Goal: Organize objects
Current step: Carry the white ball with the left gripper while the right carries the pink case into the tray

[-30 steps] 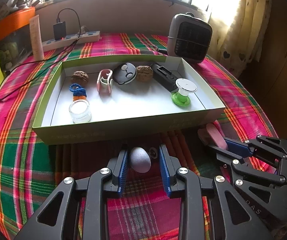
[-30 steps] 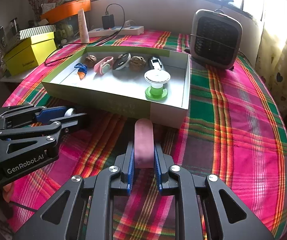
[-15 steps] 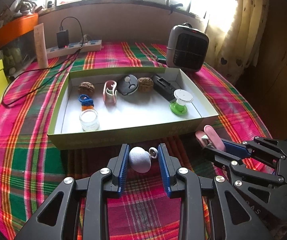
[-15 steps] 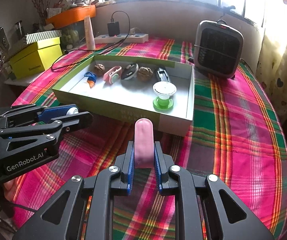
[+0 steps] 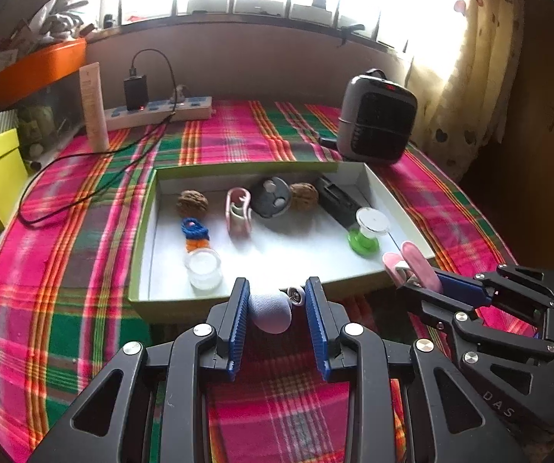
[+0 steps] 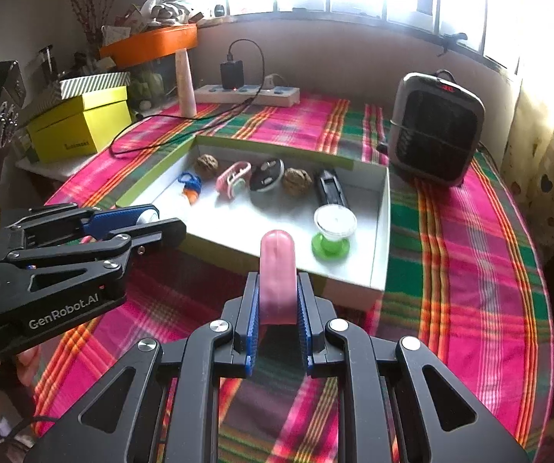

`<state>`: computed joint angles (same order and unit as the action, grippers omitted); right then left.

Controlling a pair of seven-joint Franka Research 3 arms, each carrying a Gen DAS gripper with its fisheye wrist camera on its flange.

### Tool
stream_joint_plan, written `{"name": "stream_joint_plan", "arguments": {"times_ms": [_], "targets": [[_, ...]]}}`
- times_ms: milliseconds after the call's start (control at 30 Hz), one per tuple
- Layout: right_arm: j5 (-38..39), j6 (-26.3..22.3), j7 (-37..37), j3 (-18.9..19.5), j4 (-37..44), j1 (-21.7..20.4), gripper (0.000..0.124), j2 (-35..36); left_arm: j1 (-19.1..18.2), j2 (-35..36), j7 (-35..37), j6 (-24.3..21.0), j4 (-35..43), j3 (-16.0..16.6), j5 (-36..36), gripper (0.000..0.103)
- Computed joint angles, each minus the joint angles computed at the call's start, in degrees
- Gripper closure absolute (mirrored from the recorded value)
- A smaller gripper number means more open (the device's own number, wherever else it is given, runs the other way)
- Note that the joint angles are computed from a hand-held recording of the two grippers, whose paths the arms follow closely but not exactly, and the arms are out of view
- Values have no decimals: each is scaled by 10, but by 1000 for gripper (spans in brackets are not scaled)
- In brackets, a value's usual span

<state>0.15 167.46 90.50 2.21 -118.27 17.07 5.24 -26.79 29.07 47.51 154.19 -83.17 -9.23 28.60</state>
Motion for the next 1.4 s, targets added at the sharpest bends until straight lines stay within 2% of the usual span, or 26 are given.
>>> {"name": "stream_joint_plan", "arguments": {"times_ms": [300,900,1400], "targets": [[19,-18,-16,-2,56,5,105,40,5,28,16,-14,43,2,-12,75],[20,-93,-20,-18,183,16,105,138,7,109,67,-73,159,11,-43,75],[27,-119,-36,-19,222,16,105,171,3,137,87,-92,196,17,-57,75]]}}
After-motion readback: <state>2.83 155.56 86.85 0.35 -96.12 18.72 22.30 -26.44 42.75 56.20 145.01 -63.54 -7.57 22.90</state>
